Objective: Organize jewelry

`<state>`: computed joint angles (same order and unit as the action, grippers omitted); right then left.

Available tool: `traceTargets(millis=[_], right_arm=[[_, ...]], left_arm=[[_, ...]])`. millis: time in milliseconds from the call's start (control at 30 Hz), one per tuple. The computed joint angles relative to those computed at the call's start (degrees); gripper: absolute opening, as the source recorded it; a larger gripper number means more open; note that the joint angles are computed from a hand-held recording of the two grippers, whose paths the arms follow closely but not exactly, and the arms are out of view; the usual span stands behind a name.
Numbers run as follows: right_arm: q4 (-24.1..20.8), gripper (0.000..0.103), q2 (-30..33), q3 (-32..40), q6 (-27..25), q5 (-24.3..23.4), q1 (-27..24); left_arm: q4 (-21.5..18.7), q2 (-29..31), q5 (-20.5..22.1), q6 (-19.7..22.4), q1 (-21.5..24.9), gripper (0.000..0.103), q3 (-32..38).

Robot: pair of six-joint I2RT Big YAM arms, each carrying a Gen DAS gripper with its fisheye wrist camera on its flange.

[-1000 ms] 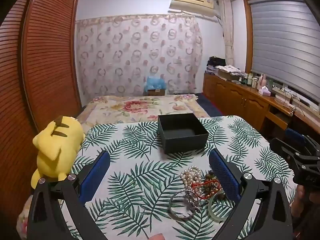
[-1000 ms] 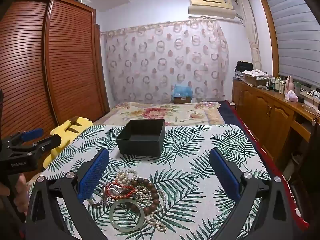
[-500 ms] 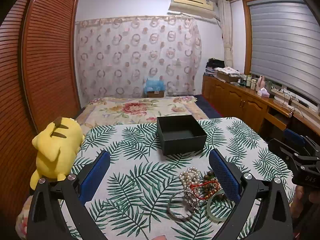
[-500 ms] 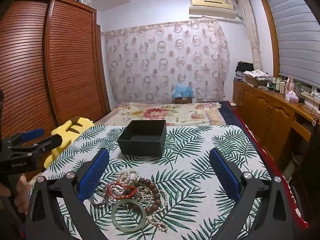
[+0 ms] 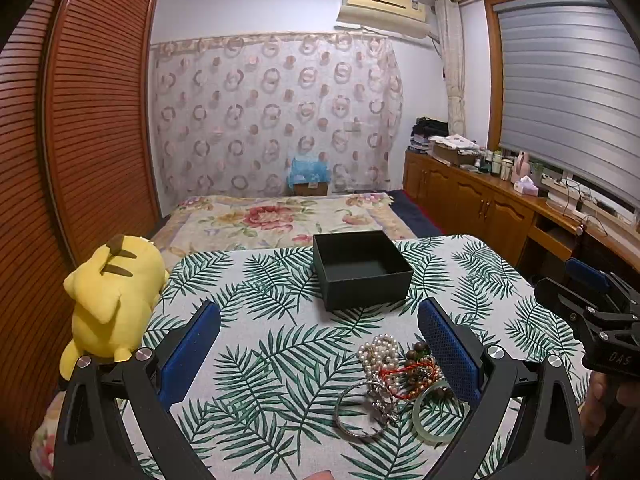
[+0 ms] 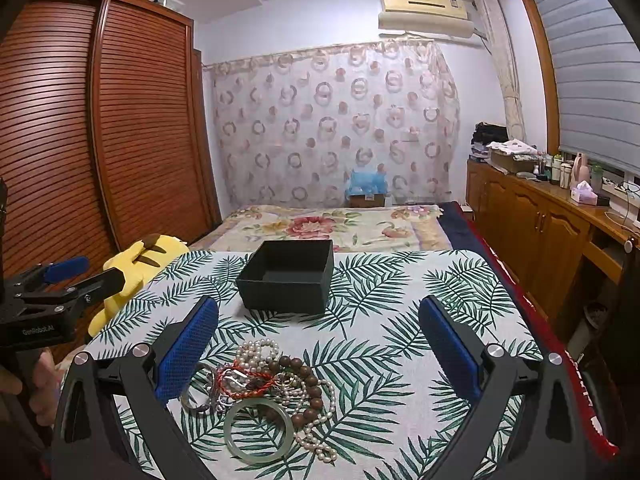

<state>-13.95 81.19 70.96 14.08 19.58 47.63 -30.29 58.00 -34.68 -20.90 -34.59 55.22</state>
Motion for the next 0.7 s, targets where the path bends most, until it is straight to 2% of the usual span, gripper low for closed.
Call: traceTargets(millis=[700], right_arm=[[0.1,0.101,0.0,0.0,0.0,0.0,0.0]], left_arm=[[-0.4,-0.1,-0.5,-0.2,-0.5,0.095,0.4]])
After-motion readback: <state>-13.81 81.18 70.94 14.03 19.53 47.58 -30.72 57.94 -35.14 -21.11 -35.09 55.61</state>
